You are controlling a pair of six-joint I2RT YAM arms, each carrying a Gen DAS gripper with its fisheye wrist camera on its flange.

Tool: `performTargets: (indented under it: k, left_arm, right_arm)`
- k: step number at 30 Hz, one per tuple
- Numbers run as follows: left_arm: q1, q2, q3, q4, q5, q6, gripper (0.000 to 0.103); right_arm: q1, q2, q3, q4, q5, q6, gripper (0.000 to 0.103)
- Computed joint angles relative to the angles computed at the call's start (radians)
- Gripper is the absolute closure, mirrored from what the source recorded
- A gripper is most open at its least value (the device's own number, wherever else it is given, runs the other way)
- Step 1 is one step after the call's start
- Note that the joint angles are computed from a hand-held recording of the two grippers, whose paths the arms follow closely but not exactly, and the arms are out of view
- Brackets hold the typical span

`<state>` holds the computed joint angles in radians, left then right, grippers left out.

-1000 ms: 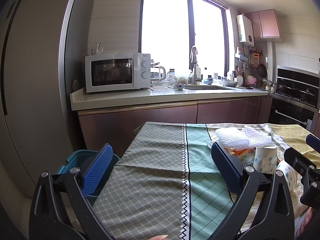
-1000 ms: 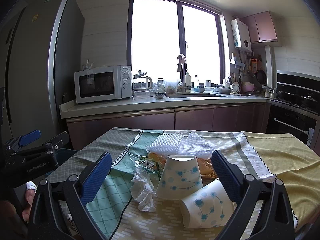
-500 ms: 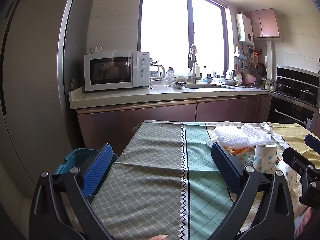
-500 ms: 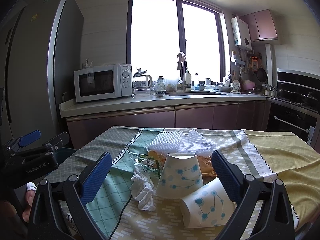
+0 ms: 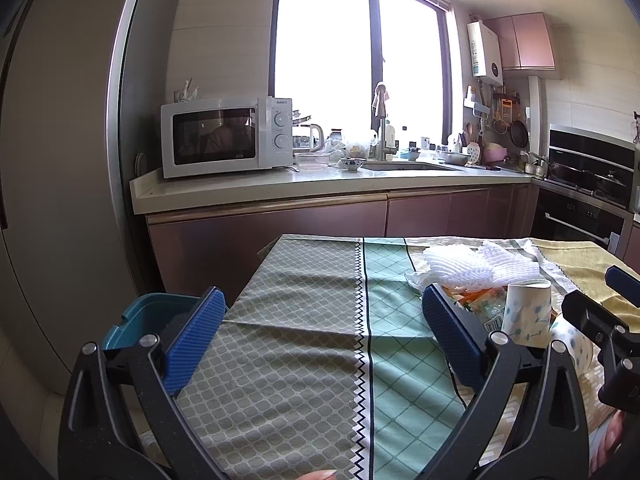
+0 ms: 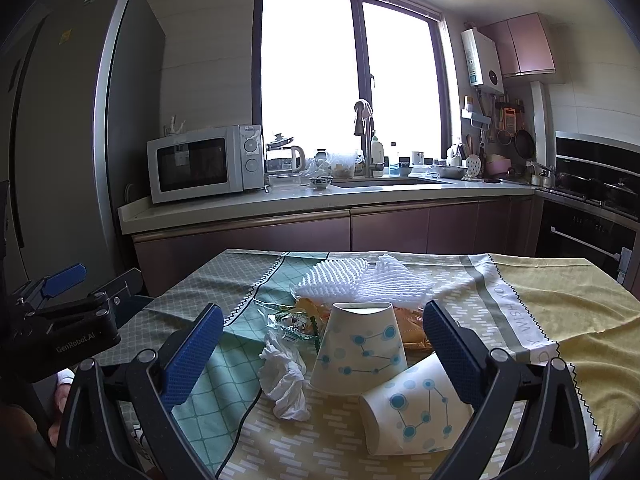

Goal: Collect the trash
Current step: 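Grasp the white tissue with the left tool while the right tool grasps a paper cup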

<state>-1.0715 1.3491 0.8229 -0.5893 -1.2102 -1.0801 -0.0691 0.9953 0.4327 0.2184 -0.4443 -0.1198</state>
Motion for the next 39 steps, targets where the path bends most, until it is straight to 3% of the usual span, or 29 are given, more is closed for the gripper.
performTargets:
  k: [5,11,17,22,26,30,33,39]
  left_arm:
    - [0.019,-0.004,-0.017,0.067,0.04,0.062,0.006]
    - [0.075,0.01,-0.046,0.211,0.164,0.205,0.006]
    - [0.161,0.071,-0.059,0.4,0.396,0.38,0.009]
    - [0.253,0.155,-0.033,0.514,0.628,0.475,0.024]
    - [0.289,0.236,0.013,0.559,0.751,0.519,0.028]
    - [0.325,0.332,0.082,0.57,0.844,0.545,0.042]
    - [0.357,0.384,0.122,0.569,0.949,0.54,0.06]
    - [0.404,0.449,0.147,0.607,1.066,0.547,0.088]
  right_arm:
    - [-0.033,0.026,0.012,-0.012,-0.035,-0.009,0.007]
    - [-0.114,0.081,0.033,-0.055,-0.074,-0.047,0.007]
    - [-0.21,0.206,0.081,-0.114,-0.11,-0.088,0.008]
    - [-0.291,0.333,0.154,-0.154,-0.199,-0.098,0.011]
    - [-0.342,0.477,0.285,-0.278,-0.32,-0.139,0.015]
    - [-0.364,0.611,0.411,-0.427,-0.423,-0.2,0.017]
    - [-0.378,0.685,0.486,-0.565,-0.509,-0.266,0.026]
    - [-0.405,0.732,0.546,-0.792,-0.608,-0.437,0.066]
